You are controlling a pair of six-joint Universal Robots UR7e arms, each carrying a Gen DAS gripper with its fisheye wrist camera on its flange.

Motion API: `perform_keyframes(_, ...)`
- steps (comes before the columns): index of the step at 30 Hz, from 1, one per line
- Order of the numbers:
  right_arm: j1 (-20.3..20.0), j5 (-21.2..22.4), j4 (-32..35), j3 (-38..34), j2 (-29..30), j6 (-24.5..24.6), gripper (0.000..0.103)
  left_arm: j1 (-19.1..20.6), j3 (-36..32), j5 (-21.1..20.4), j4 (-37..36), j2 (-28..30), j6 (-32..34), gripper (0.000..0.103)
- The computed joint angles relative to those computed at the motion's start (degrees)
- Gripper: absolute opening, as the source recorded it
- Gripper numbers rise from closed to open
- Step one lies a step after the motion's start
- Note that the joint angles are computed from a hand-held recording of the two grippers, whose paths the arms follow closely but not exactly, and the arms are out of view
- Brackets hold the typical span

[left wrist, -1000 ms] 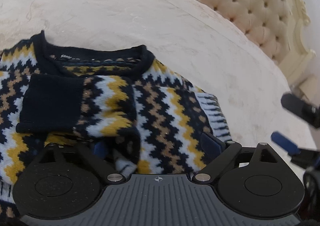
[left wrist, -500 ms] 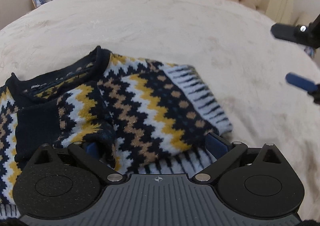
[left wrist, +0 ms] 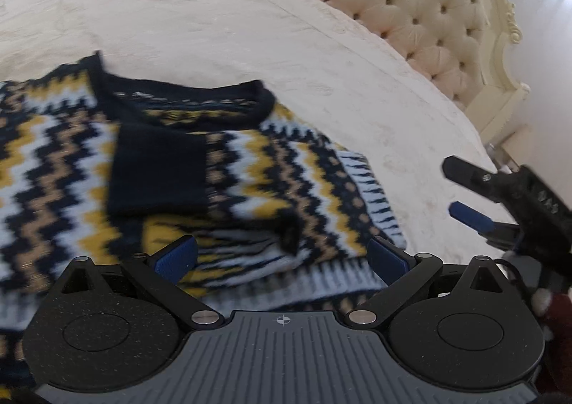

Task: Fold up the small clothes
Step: 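Lower the sleeve onto the sweater and open the left gripper, then smooth the folded sweater side with the right gripper while the left gripper hovers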

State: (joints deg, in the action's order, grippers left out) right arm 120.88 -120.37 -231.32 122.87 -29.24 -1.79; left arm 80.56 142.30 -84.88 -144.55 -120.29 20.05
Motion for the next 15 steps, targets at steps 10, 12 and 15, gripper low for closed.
perform_keyframes(10, 4.01, 0.21, 2.43, -5.34, 6.78, -14.05, 0.102, -0.65, -3.29, 17.67, -1.43, -4.49, 7.24, 0.103)
perform_keyframes(12, 4.94, -0.73, 3.38, -6.79, 8.16, -16.48, 0.102, 0.40, -2.22, 22.05, -9.55, -2.19, 9.88, 0.103)
perform_keyframes(15, 6.38, -2.91, 3.49, -9.36, 10.61, -20.81, 0.102, 4.94, -3.48, 20.79, -15.03, 2.33, 11.29, 0.102)
